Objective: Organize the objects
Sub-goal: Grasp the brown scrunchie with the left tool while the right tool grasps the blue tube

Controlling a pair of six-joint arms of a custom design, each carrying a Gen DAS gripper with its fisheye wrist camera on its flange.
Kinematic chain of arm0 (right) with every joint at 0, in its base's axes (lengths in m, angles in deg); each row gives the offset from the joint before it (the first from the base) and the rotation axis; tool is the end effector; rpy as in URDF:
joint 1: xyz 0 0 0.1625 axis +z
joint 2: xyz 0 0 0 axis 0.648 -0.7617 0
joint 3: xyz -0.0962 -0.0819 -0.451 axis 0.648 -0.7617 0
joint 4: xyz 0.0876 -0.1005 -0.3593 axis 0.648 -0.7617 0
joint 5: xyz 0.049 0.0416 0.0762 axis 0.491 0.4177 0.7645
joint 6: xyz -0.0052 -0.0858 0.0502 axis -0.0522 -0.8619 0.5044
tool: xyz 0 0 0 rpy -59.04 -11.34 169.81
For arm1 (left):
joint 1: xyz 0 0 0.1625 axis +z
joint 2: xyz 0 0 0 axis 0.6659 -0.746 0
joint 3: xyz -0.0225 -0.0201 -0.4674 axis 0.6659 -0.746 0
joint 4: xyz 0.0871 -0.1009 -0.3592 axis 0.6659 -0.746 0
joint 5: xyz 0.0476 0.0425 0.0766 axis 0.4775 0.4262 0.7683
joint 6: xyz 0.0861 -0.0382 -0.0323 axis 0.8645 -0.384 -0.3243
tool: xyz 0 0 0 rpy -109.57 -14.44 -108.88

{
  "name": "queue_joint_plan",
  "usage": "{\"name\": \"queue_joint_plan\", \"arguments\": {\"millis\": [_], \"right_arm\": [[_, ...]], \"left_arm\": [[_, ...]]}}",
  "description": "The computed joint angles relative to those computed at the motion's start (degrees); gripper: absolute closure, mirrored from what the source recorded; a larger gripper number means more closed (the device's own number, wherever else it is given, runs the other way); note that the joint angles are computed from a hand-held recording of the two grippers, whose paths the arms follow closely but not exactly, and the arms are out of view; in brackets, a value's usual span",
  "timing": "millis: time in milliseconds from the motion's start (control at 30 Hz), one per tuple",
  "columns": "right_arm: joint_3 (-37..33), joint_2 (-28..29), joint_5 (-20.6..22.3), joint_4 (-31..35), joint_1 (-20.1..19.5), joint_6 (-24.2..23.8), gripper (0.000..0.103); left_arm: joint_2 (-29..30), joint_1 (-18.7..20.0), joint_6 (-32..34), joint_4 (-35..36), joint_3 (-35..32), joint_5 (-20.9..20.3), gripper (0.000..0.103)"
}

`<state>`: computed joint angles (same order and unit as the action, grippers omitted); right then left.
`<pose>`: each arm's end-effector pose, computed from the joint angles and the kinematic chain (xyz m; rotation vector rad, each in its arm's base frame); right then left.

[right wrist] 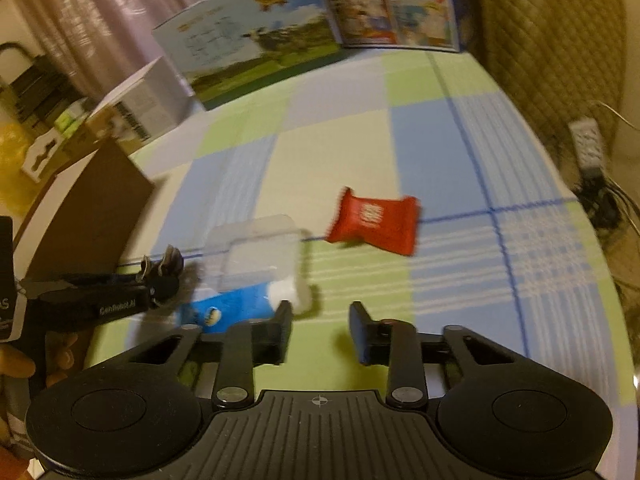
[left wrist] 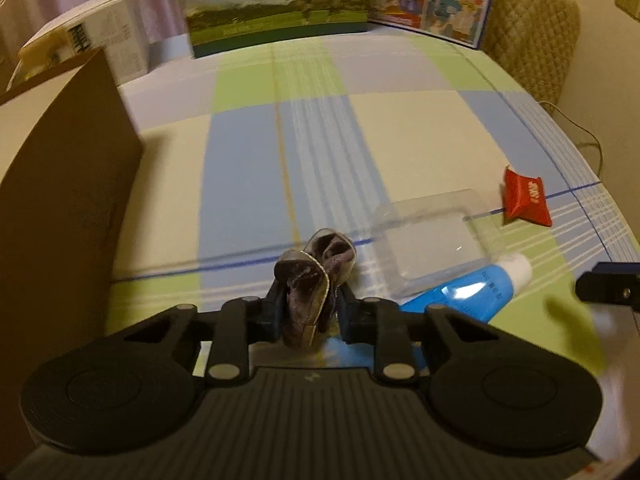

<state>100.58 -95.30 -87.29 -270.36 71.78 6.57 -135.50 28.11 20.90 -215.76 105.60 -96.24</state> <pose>0.2512 -0.4613 -0.0238 -0.3159 -2.3493 1.0845 -0.0456 -0.6302 0.1458 1.2961 2.3332 -0.2508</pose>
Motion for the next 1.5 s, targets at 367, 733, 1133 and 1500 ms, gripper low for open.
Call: {"name": "queue_joint_plan", "arguments": {"millis": [367, 733, 1133, 1500], "right_arm": [[-4.41, 0.94, 5.73, -0.59, -3.61, -9.29, 0.083], [-2.53, 0.9, 14.53, -1.04, -6.49, -10.42, 0.083], [-2.59, 2.67, 16.57, 6.03, -1.67, -11.56, 0.078], [-12.24, 7.55, 10.23, 12.32, 0.19, -27.11, 0.049]], "left_arm": [[-6.57, 2.17, -3.45, 4.03, 2.61, 2.67, 0.081], [-11.25, 2.92, -6.24, 4.93, 6.39, 4.36, 0.081], [-14.56, 3.73, -8.42, 4.89, 9.44, 6.13, 0.081], [-15.56, 4.43, -9.94, 3.52, 11.13, 6.76, 0.081]]}}
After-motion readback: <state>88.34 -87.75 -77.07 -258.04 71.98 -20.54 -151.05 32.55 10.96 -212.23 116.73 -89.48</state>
